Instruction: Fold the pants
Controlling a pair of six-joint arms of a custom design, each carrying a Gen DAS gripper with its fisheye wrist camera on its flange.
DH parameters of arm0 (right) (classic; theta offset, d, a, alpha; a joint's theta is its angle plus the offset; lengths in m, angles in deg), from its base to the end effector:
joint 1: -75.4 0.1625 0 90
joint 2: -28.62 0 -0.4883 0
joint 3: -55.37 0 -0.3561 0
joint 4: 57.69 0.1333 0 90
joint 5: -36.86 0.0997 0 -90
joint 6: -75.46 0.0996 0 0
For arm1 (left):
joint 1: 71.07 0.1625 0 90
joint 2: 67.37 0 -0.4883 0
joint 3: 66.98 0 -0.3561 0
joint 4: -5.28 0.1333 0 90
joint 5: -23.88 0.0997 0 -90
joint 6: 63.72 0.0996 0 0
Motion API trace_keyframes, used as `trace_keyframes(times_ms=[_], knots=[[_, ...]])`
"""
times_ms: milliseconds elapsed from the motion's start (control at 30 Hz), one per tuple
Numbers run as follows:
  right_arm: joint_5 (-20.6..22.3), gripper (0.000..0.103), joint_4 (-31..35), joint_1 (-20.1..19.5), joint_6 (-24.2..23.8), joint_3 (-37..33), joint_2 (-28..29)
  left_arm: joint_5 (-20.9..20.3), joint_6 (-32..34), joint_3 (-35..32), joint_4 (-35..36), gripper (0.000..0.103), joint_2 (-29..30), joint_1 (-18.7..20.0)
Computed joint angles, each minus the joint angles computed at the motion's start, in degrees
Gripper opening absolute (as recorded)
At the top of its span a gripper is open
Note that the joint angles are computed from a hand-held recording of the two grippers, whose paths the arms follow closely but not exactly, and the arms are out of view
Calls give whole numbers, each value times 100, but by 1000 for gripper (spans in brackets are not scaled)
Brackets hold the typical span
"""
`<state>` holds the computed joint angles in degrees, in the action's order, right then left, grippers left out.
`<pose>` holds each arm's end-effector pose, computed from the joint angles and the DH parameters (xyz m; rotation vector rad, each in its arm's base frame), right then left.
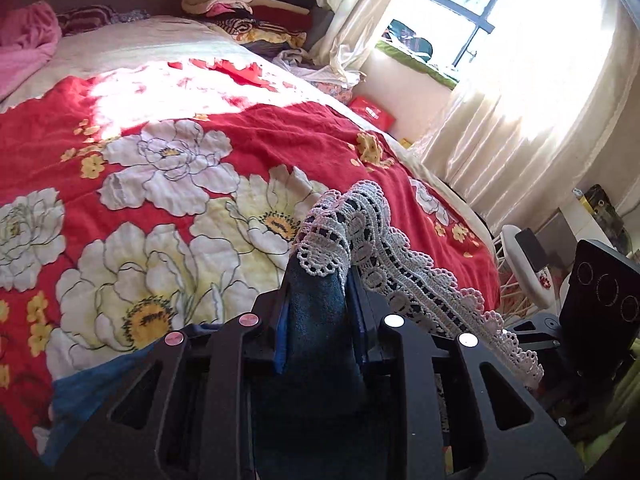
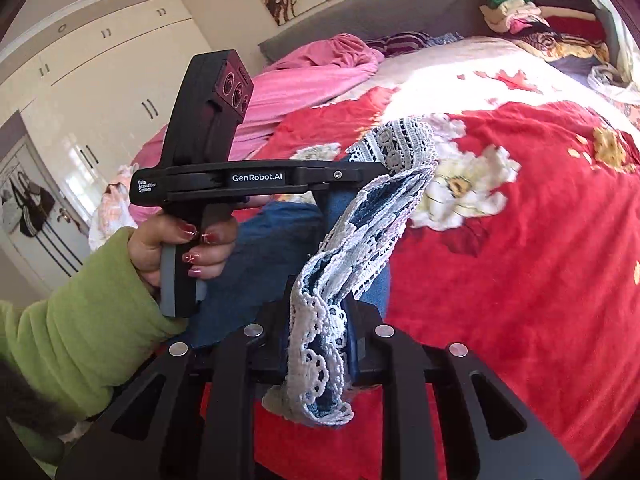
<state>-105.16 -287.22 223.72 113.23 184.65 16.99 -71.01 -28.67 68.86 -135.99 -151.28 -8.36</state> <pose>0.3933 -0.1783 -0.0742 0.2156 -2.5216 1.2399 -0.0587 -0.3860 0.2673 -1.5809 -2.6149 -0.0087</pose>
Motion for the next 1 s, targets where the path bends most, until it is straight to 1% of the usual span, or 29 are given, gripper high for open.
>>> trace_keyframes(times_ms=[133,200,333,400,467,500,533,567,600,667,767,833,867,933,1000], knots=[[392,19,304,-91,-764,-629,-42,-214,143,-451,499,17,-332,556],[619,19,547,-184,-1016,-933,-9,-189,143,-569,584,18,-394,779],[950,19,1198,-395,-1126,-1390,98,-34,1,-713,543,24,-346,1231],[993,19,1618,-471,-1035,-1544,132,140,-273,-776,431,25,-335,1372],[1096,19,1927,-534,-994,-1695,158,149,-552,-935,390,28,-382,1565],[1109,19,2085,-538,-1054,-1794,176,138,-690,-1031,373,28,-412,1670],[1083,19,2263,-509,-1081,-1903,199,68,-825,-1135,355,30,-464,1805],[1112,19,2399,-485,-1147,-2009,222,-32,-937,-1263,410,36,-511,1950],[1173,19,2446,-479,-1236,-2099,255,-88,-1022,-1373,483,37,-549,2064],[1294,19,2621,-465,-1427,-2338,342,-192,-1036,-1545,623,43,-629,2288],[1420,19,3119,-492,-1671,-2794,538,-438,-1079,-1801,1024,51,-629,2634],[1383,26,3642,-514,-1763,-3110,695,-409,-1089,-1798,1060,53,-627,2720],[1496,36,3777,-543,-1822,-3189,750,-320,-1114,-1763,1038,53,-617,2711],[1710,44,3532,-567,-1921,-3124,772,-112,-1090,-1688,1036,54,-604,2667],[1773,50,3086,-528,-2075,-2888,651,74,-1016,-1586,965,57,-613,2587]])
